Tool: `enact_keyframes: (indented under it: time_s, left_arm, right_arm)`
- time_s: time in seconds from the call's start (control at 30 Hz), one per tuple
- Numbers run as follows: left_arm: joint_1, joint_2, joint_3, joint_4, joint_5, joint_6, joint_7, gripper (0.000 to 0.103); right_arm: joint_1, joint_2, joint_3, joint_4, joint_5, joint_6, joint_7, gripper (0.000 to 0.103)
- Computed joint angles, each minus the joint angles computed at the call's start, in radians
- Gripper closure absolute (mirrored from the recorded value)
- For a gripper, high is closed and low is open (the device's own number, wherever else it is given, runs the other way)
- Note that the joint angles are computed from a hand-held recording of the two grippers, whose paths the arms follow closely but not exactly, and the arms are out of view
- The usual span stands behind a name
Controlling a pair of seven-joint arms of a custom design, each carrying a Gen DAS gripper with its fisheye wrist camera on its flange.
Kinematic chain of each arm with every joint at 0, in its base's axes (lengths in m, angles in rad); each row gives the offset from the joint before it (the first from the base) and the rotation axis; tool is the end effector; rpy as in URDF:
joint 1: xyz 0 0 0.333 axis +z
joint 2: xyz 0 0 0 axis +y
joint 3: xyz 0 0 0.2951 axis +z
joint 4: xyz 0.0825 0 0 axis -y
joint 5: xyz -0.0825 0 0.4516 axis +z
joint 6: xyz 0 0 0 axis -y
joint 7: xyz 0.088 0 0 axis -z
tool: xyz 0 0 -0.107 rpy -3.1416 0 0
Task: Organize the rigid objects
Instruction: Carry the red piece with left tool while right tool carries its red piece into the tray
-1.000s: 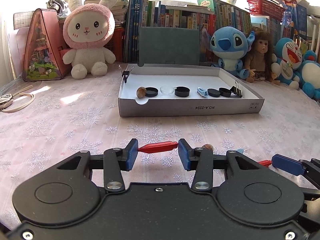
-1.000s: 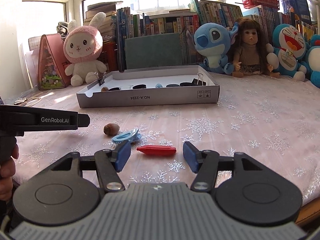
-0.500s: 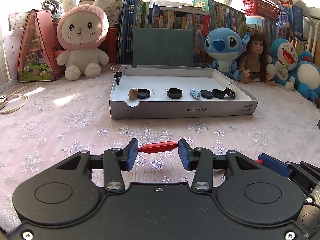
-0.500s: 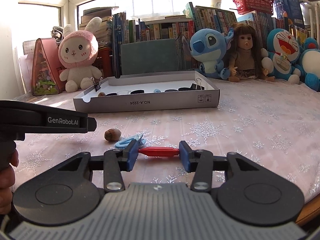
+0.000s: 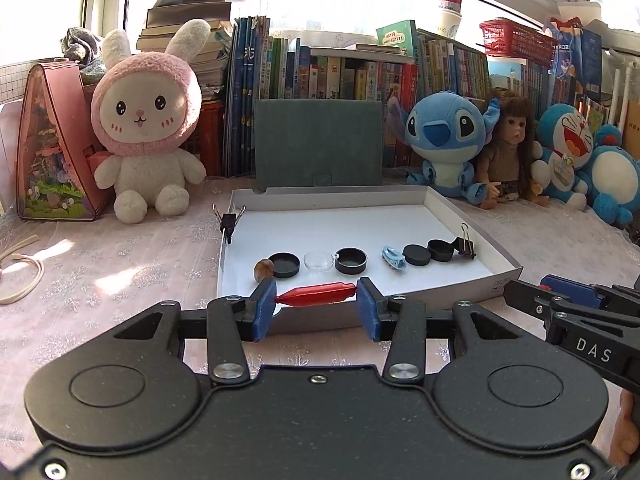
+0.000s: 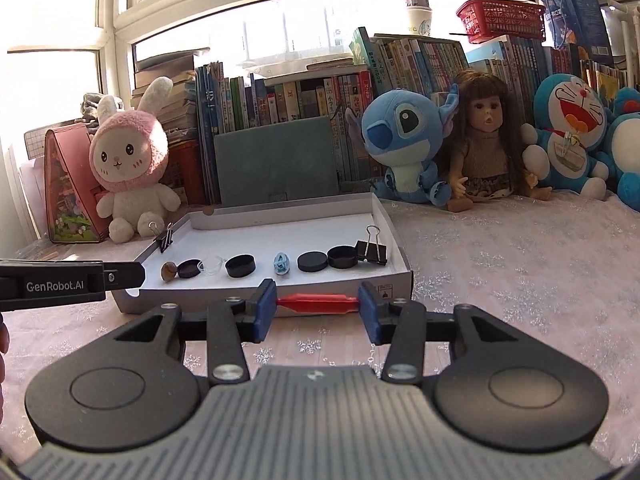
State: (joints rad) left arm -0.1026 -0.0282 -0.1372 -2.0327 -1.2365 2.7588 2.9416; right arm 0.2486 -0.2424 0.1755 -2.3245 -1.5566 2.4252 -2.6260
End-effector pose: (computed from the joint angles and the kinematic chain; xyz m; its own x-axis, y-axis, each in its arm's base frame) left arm 0.6351 -0.1153 0.4723 -0.5873 -0.8078 0.0500 -0.4324 0.2610 -0.8631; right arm 0.5158 0.2295 0.4205 -0.4136 -0.9013 -0.1285 -0.2722 0.2571 -0.9273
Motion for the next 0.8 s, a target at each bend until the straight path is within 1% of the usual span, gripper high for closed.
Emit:
enact_keyframes:
  time_s: [0.07,0.13,0.17,0.27,0.33,0.37,0.4,0.43,0.47,0.5,0.53,0.57,0.6,0.7,0.8]
  left_arm:
    - [0.005,0.035,-0.001,0.047,0.076,-0.025,-0.085,0.061]
    - [0.015,0.085,-0.005,0.112,0.183,-0.062,-0.210,0.061]
    - [0.021,0.105,-0.010,0.137,0.223,-0.076,-0.253,0.061]
    - [0.037,0.179,-0.027,0.228,0.353,-0.096,-0.381,0.061]
    - [0.052,0.238,-0.039,0.312,0.417,-0.144,-0.460,0.061]
    - [0.059,0.266,-0.045,0.353,0.447,-0.173,-0.499,0.061]
    - [0.060,0.302,-0.046,0.407,0.497,-0.206,-0.562,0.061]
    - [0.062,0.330,-0.049,0.449,0.536,-0.230,-0.599,0.061]
    - [0.061,0.359,-0.052,0.491,0.577,-0.246,-0.635,0.061]
    - [0.054,0.389,-0.053,0.532,0.625,-0.251,-0.673,0.061]
    - [0.053,0.411,-0.057,0.563,0.658,-0.259,-0.695,0.061]
    - [0.050,0.443,-0.061,0.607,0.696,-0.282,-0.721,0.061]
    - [0.047,0.467,-0.062,0.641,0.730,-0.295,-0.752,0.061]
    - [0.030,0.534,-0.064,0.725,0.830,-0.320,-0.847,0.061]
    - [0.030,0.572,-0.079,0.762,0.891,-0.315,-0.893,0.061]
  right_arm:
    - [-0.016,0.005,-0.029,0.021,0.021,0.061,-0.037,0.053]
    - [-0.034,0.017,-0.047,0.046,0.051,0.103,-0.082,0.053]
    - [-0.043,0.024,-0.053,0.059,0.062,0.120,-0.105,0.053]
    - [-0.068,0.046,-0.073,0.100,0.105,0.183,-0.196,0.053]
    - [-0.086,0.061,-0.087,0.130,0.137,0.225,-0.248,0.053]
    - [-0.095,0.073,-0.100,0.151,0.173,0.260,-0.297,0.053]
    - [-0.102,0.082,-0.104,0.165,0.201,0.275,-0.327,0.053]
    - [-0.108,0.097,-0.109,0.185,0.248,0.284,-0.376,0.053]
    - [-0.111,0.117,-0.120,0.210,0.326,0.299,-0.466,0.053]
    - [-0.115,0.132,-0.123,0.227,0.370,0.305,-0.516,0.053]
    - [-0.116,0.156,-0.129,0.253,0.437,0.300,-0.593,0.053]
    - [-0.115,0.178,-0.133,0.276,0.494,0.296,-0.662,0.053]
    - [-0.114,0.197,-0.135,0.297,0.532,0.286,-0.704,0.053]
    - [-0.107,0.255,-0.150,0.355,0.651,0.272,-0.808,0.053]
    - [-0.097,0.302,-0.169,0.396,0.740,0.277,-0.870,0.053]
